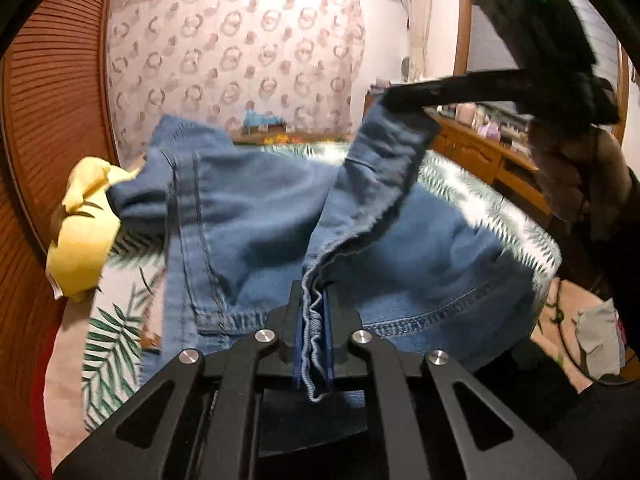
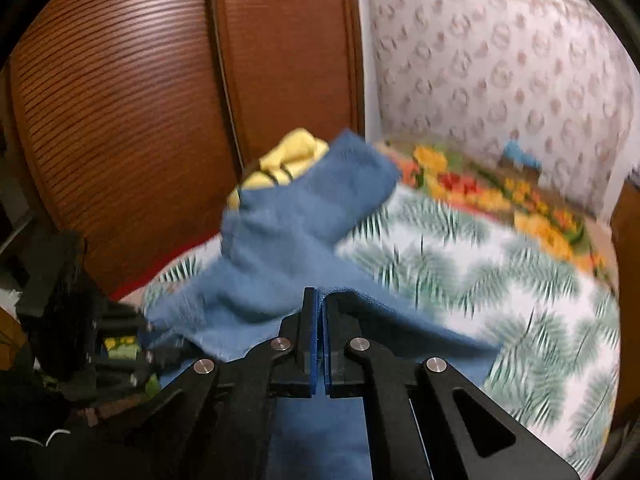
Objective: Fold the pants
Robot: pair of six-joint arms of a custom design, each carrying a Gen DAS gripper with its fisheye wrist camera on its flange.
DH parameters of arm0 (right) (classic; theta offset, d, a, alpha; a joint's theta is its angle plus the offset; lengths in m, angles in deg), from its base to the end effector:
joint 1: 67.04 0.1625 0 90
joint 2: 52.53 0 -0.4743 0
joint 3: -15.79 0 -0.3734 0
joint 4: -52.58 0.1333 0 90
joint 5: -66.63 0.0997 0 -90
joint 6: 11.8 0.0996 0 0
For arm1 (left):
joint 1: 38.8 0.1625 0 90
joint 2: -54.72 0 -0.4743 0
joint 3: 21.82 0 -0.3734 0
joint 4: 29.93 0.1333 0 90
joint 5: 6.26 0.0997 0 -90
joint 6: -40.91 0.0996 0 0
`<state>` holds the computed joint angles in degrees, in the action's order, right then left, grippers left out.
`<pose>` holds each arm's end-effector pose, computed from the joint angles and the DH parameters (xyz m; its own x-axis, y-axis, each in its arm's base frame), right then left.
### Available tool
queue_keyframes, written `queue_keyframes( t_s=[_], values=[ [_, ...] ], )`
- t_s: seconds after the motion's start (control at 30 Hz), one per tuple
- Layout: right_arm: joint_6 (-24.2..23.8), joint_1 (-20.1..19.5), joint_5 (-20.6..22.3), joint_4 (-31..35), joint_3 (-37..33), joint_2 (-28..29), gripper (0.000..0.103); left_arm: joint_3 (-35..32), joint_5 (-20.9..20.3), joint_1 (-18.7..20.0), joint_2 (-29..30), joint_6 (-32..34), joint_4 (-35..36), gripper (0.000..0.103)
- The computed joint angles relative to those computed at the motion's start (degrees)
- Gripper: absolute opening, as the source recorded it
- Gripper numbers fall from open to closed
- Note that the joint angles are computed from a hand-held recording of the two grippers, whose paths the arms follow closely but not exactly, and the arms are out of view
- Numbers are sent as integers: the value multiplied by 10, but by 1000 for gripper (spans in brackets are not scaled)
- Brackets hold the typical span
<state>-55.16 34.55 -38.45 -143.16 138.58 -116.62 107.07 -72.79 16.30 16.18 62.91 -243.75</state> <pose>0.2136 -0.5070 0.2775 -0.6215 -0.4638 0.6314 -0.7752 0.4802 -0.4103 -0.1455 -0.5109 0.0634 -0.6353 0.5759 -0.5146 0.7714 0.5052 -0.3869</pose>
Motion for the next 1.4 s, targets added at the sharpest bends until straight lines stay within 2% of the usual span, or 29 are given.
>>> queue_keyframes(
  t_s=[0.13,0.27,0.4,0.57,0.7,0.83,0.9,0.97,1.03,1.1,1.17,1.3,1.4],
  values=[
    [1,26,-7,17,-38,16,1,17,-11,-9,-18,-4,-30,9],
    [1,44,-28,37,-82,58,1,19,4,-9,-15,-6,-29,9],
    [-4,43,-50,65,-135,112,2,11,11,4,-11,-19,-9,9],
    [18,46,-75,112,-192,161,2,12,13,12,-9,-26,5,9],
    [39,43,-68,136,-223,180,2,10,14,17,-9,-31,12,9],
    [47,42,-79,150,-238,188,8,5,14,21,-10,-39,25,10],
    [45,46,-85,145,-229,180,24,3,16,20,-9,-40,28,16],
    [42,45,-82,130,-213,167,30,0,23,18,-8,-37,27,28],
    [42,43,-76,123,-196,151,34,-2,26,18,-5,-37,9,60],
    [39,40,-71,109,-172,131,39,-2,10,22,-7,-46,-8,73],
    [30,36,-74,75,-142,111,39,-3,0,22,-8,-51,-15,75],
    [23,17,-60,30,-84,67,40,-11,30,8,4,-44,-16,75],
    [10,-3,-81,-28,-49,53,40,-15,35,2,9,-45,-11,75]
  ],
)
